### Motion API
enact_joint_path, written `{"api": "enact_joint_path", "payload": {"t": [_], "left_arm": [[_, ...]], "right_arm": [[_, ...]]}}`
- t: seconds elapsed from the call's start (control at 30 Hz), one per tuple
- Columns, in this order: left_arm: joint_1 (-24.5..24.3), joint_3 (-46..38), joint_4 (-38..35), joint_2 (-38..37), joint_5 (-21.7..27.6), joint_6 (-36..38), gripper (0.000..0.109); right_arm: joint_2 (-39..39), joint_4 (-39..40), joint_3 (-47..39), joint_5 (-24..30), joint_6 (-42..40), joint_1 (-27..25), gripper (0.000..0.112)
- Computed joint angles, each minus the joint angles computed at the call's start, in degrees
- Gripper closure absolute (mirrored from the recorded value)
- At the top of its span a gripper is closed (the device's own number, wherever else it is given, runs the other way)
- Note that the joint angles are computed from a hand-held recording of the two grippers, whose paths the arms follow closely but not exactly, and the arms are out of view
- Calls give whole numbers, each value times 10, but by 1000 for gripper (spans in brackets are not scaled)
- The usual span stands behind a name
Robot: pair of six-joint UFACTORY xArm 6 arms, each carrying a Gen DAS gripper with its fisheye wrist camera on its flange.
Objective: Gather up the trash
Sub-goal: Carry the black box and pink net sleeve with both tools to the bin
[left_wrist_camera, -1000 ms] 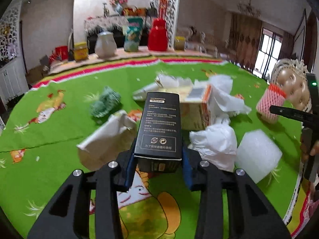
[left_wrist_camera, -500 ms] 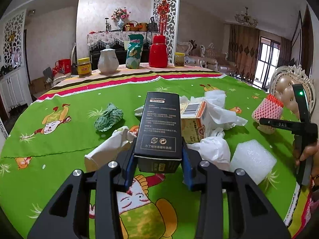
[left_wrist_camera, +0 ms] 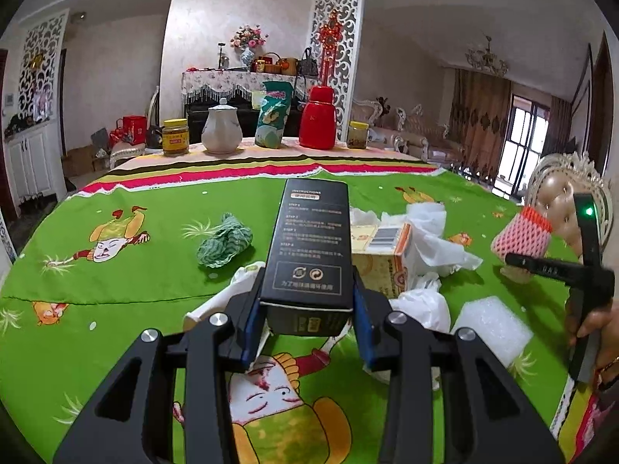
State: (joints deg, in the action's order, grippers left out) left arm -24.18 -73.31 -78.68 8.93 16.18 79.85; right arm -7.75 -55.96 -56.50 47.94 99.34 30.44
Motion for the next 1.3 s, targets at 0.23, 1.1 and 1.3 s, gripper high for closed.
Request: {"api": "enact_joint_path", "payload": {"t": [0.23,1.1,1.3], "left_arm": [[13,65,116,-56,-5,-130,70],[81,237,195,-193,59,-235,37],[53,202,350,-143,36,-369,49]], "right_arm": [[-12,-15,-6,18,11,47,69],[85,-79,-119,30,57,236,68],[77,-77,-107,26,68,235,68]]}}
